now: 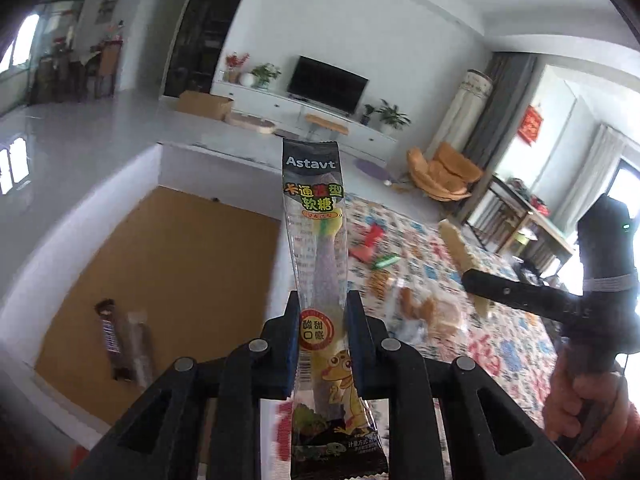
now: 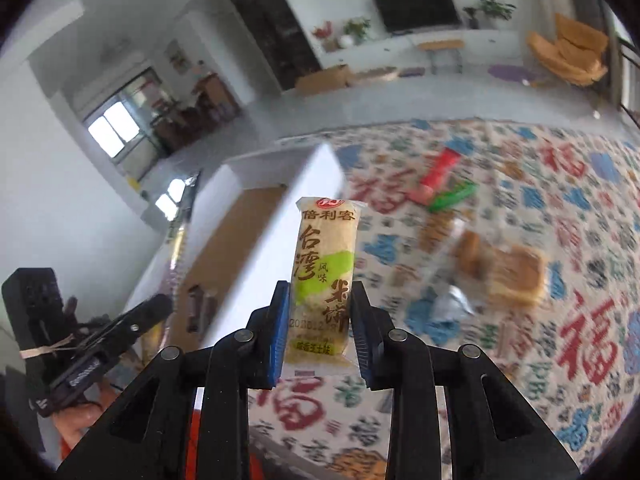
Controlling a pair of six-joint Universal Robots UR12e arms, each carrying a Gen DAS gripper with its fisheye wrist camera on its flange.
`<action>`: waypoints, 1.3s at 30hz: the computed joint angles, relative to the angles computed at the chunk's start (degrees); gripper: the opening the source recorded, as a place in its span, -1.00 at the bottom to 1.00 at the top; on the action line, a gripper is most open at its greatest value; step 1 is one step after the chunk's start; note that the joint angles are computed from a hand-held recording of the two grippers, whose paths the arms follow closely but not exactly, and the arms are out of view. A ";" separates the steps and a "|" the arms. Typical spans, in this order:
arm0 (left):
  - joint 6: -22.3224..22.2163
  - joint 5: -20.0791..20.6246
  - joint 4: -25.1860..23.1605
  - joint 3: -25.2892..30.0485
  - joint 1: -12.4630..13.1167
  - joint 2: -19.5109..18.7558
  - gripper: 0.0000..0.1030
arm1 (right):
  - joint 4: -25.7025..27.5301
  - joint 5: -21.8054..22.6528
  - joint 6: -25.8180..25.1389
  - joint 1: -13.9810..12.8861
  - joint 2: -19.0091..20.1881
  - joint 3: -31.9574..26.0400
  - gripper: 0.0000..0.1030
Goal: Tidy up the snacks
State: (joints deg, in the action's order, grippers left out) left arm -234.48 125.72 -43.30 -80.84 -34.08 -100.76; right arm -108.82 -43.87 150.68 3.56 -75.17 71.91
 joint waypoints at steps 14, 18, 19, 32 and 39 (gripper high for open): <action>-17.59 6.88 -25.81 -3.91 2.85 4.09 0.52 | -7.88 1.15 -1.61 6.72 0.69 3.20 0.29; -11.56 7.40 -18.54 -1.73 0.92 1.42 0.55 | -21.79 -9.74 -2.58 3.79 -0.90 9.75 0.38; -8.60 6.78 -15.28 -0.67 0.23 0.13 0.63 | -23.78 -13.18 -2.90 2.82 -1.20 11.44 0.38; 10.25 -13.73 -13.47 17.81 -0.63 -19.78 0.79 | -26.94 -30.83 5.90 -5.26 2.65 13.59 0.38; 6.50 -11.27 -15.27 17.77 2.44 -20.76 0.81 | -29.10 -33.10 10.04 -3.57 8.31 7.80 0.66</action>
